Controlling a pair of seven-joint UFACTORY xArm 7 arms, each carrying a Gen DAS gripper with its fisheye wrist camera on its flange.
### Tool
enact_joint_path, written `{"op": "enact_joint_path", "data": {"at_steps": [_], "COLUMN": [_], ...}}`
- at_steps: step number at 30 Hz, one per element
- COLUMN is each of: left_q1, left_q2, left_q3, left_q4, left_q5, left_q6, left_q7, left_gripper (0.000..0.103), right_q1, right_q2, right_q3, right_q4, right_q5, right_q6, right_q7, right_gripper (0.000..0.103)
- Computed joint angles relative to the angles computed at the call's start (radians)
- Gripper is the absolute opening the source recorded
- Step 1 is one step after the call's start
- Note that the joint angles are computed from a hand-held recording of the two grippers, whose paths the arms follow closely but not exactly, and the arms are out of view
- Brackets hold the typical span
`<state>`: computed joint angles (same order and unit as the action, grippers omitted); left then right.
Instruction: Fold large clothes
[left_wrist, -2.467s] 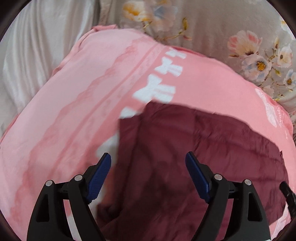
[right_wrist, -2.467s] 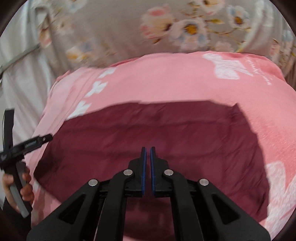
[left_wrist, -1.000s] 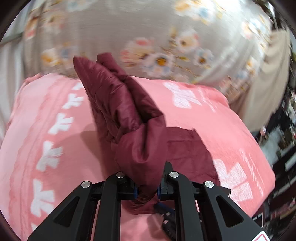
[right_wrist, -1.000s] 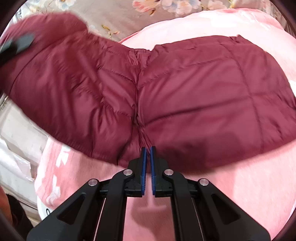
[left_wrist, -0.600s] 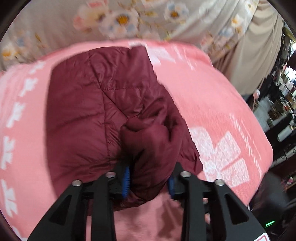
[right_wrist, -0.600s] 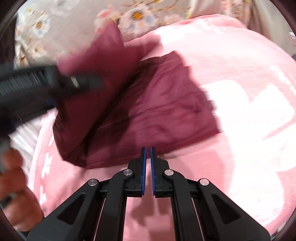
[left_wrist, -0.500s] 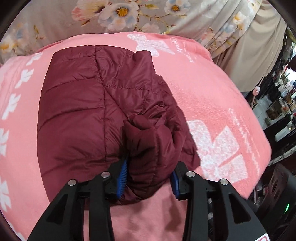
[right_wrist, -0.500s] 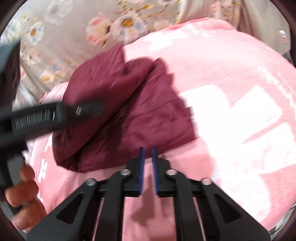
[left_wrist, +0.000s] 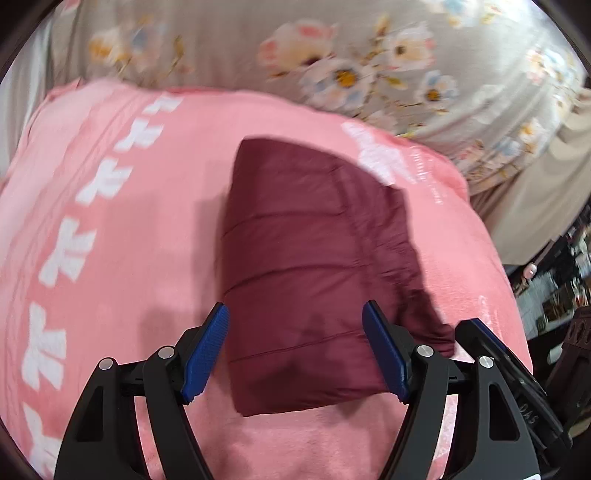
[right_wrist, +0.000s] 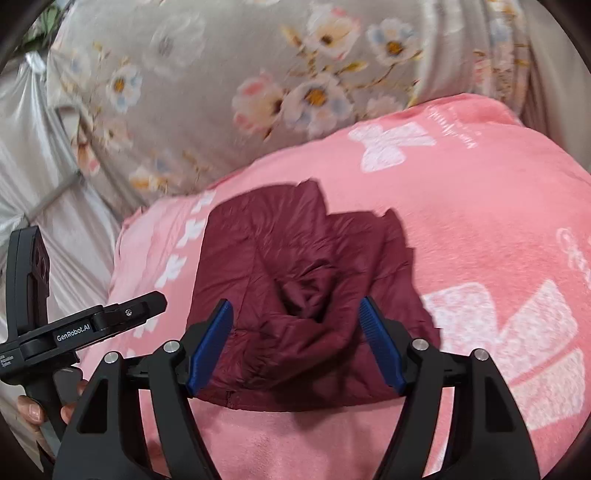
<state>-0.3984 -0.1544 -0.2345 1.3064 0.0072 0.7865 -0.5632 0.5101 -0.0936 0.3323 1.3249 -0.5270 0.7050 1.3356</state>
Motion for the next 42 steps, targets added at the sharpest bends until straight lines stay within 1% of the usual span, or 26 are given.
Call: {"op": "enact_joint_path", "data": {"at_steps": [1, 2, 3, 4, 5, 7, 10, 14, 16, 17, 20, 22, 24, 25, 27, 28, 29, 31, 32, 33, 34, 35, 37, 38, 42], "left_q1": [0.001, 0.0, -0.002, -0.005, -0.008, -0.018, -0.036, -0.063, -0.077, -0.083, -0.101, -0.109, -0.115, -0.118, -0.123, -0.127, -0.13, -0.134, -0.134, -0.134, -0.133, -0.133, -0.132, -0.132, -0.136], "left_q2": [0.007, 0.01, 0.013, 0.015, 0.019, 0.029, 0.053, 0.107, 0.132, 0.138, 0.157, 0.164, 0.17, 0.172, 0.176, 0.177, 0.177, 0.177, 0.177, 0.177, 0.178, 0.177, 0.175, 0.175, 0.186], "left_q3": [0.0, -0.001, -0.003, -0.006, -0.008, -0.019, -0.03, -0.037, -0.04, -0.04, -0.036, -0.031, -0.028, -0.027, -0.025, -0.026, -0.026, -0.025, -0.024, -0.023, -0.022, -0.021, -0.021, -0.021, -0.023], "left_q4": [0.003, -0.004, -0.007, -0.01, -0.011, -0.011, -0.011, 0.007, 0.017, 0.018, 0.027, 0.03, 0.036, 0.037, 0.038, 0.037, 0.038, 0.038, 0.037, 0.037, 0.04, 0.04, 0.038, 0.038, 0.048], "left_q5": [0.001, 0.001, 0.005, 0.013, 0.018, 0.041, 0.063, 0.096, 0.146, 0.175, 0.244, 0.259, 0.269, 0.274, 0.28, 0.289, 0.297, 0.307, 0.306, 0.302, 0.298, 0.292, 0.282, 0.28, 0.29], "left_q6": [0.011, 0.014, 0.018, 0.021, 0.019, 0.019, 0.02, 0.035, 0.051, 0.056, 0.075, 0.079, 0.084, 0.085, 0.082, 0.082, 0.083, 0.086, 0.085, 0.085, 0.086, 0.087, 0.087, 0.087, 0.095], "left_q7": [-0.006, -0.008, -0.008, -0.008, -0.003, -0.004, 0.005, -0.005, -0.035, -0.052, -0.086, -0.092, -0.095, -0.097, -0.101, -0.108, -0.113, -0.121, -0.121, -0.119, -0.115, -0.112, -0.108, -0.106, -0.104], "left_gripper": [0.072, 0.072, 0.072, 0.072, 0.072, 0.072, 0.072, 0.072, 0.073, 0.073, 0.074, 0.074, 0.074, 0.074, 0.074, 0.075, 0.075, 0.075, 0.075, 0.075, 0.075, 0.076, 0.076, 0.077, 0.079], "right_q1": [0.005, 0.006, 0.007, 0.006, 0.0, -0.016, -0.038, -0.059, -0.064, -0.066, -0.068, -0.091, -0.125, -0.141, -0.152, -0.147, -0.147, -0.143, -0.142, -0.137, -0.125, -0.116, -0.105, -0.103, -0.081], "right_q2": [0.011, 0.028, 0.016, -0.003, -0.033, -0.084, -0.14, -0.179, -0.183, -0.184, -0.218, -0.268, -0.311, -0.323, -0.319, -0.3, -0.287, -0.244, -0.216, -0.183, -0.169, -0.158, -0.172, -0.172, -0.139], "right_q3": [0.002, -0.003, -0.011, -0.011, -0.011, 0.006, 0.037, 0.053, 0.058, 0.056, 0.042, 0.063, 0.099, 0.117, 0.127, 0.124, 0.124, 0.127, 0.129, 0.129, 0.115, 0.105, 0.093, 0.092, 0.093], "right_q4": [0.006, 0.016, -0.009, -0.035, -0.07, -0.111, -0.15, -0.215, -0.242, -0.256, -0.333, -0.373, -0.37, -0.35, -0.315, -0.292, -0.28, -0.252, -0.238, -0.219, -0.218, -0.219, -0.242, -0.241, -0.211], "right_q5": [0.019, 0.039, 0.056, 0.049, 0.041, 0.024, 0.026, 0.073, 0.094, 0.106, 0.156, 0.128, 0.073, 0.044, 0.031, 0.038, 0.043, 0.051, 0.052, 0.054, 0.066, 0.077, 0.073, 0.067, 0.05], "right_q6": [0.011, 0.006, -0.016, -0.033, -0.051, -0.026, 0.071, 0.133, 0.155, 0.158, 0.101, 0.055, 0.051, 0.061, 0.056, 0.044, 0.039, 0.037, 0.047, 0.062, 0.066, 0.067, 0.063, 0.078, 0.181], "right_q7": [-0.007, -0.014, -0.002, 0.026, 0.053, 0.09, 0.107, 0.114, 0.116, 0.114, 0.129, 0.183, 0.217, 0.215, 0.179, 0.139, 0.12, 0.087, 0.078, 0.073, 0.061, 0.064, 0.092, 0.097, 0.081], "right_gripper": [0.064, 0.046, 0.036, 0.018, 0.011, 0.007, 0.006, 0.005, 0.005, 0.005, 0.005, 0.005, 0.007, 0.01, 0.027, 0.047, 0.053, 0.053, 0.052, 0.048, 0.03, 0.009, 0.004, 0.002, 0.001]}}
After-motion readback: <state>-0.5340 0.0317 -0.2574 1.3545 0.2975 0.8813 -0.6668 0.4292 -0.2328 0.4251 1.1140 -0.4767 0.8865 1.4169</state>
